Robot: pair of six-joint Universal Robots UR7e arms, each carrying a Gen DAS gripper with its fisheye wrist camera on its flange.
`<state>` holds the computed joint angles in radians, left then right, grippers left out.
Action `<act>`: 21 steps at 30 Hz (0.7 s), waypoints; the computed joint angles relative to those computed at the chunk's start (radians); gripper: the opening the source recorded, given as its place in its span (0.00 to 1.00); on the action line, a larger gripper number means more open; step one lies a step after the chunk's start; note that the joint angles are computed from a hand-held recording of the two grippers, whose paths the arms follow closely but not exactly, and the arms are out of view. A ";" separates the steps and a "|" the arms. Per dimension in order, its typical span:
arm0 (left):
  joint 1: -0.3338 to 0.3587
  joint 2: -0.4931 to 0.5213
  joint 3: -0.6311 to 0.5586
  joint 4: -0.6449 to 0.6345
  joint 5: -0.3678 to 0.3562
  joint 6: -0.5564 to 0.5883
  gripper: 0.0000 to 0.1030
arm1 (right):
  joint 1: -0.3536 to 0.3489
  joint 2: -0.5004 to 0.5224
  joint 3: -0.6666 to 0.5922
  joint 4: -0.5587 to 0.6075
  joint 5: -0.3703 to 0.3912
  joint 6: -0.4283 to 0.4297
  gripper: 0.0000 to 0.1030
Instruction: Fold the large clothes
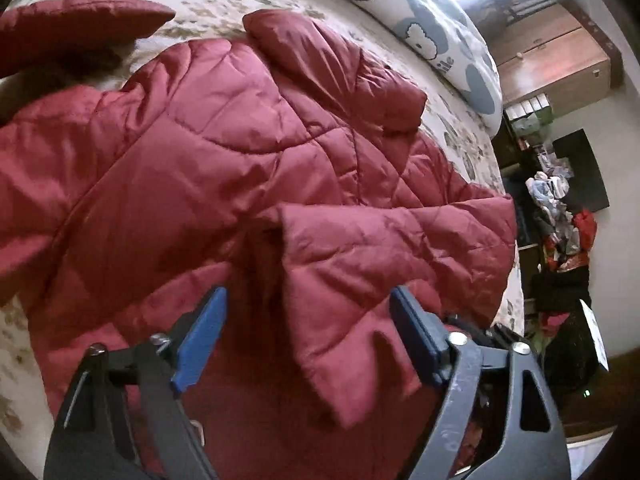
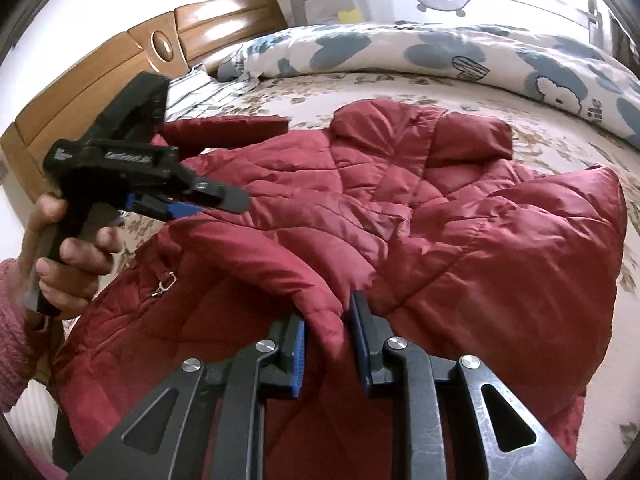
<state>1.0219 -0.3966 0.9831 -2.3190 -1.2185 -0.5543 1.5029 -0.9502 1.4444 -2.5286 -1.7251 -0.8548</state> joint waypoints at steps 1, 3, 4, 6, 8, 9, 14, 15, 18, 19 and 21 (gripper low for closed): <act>0.004 0.010 -0.016 0.005 -0.015 0.008 0.40 | 0.001 0.003 -0.002 0.005 -0.002 -0.002 0.22; 0.007 0.015 -0.029 0.009 -0.002 0.009 0.14 | 0.005 0.007 -0.001 -0.001 -0.016 -0.005 0.25; 0.009 0.001 -0.007 -0.011 -0.008 0.015 0.11 | 0.005 0.009 -0.001 -0.005 -0.024 -0.006 0.25; 0.004 -0.011 0.009 -0.038 0.020 0.032 0.08 | 0.001 0.006 -0.008 0.025 -0.012 0.005 0.33; -0.011 -0.023 0.024 -0.043 0.109 0.058 0.08 | -0.005 -0.004 -0.008 0.043 0.001 0.013 0.46; -0.020 -0.034 0.038 -0.047 0.154 0.066 0.07 | -0.009 -0.012 0.001 0.031 0.006 0.011 0.47; -0.061 -0.062 0.093 -0.063 0.404 0.118 0.07 | -0.032 -0.032 -0.008 -0.025 0.017 0.066 0.47; -0.065 -0.063 0.100 -0.060 0.433 0.135 0.07 | -0.033 -0.030 -0.014 -0.044 0.013 0.079 0.47; -0.072 -0.039 0.092 -0.026 0.517 0.168 0.08 | -0.039 0.006 -0.076 -0.111 -0.018 0.144 0.47; -0.076 -0.021 0.081 -0.013 0.553 0.181 0.08 | -0.040 0.023 -0.103 -0.116 -0.026 0.163 0.47; -0.085 -0.009 0.075 0.015 0.601 0.186 0.10 | -0.041 0.072 -0.181 -0.079 -0.057 0.207 0.47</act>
<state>0.9374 -0.4056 1.0580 -2.3043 -0.6180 -0.3684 1.4618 -0.8781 1.2638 -2.6079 -1.7819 -0.6478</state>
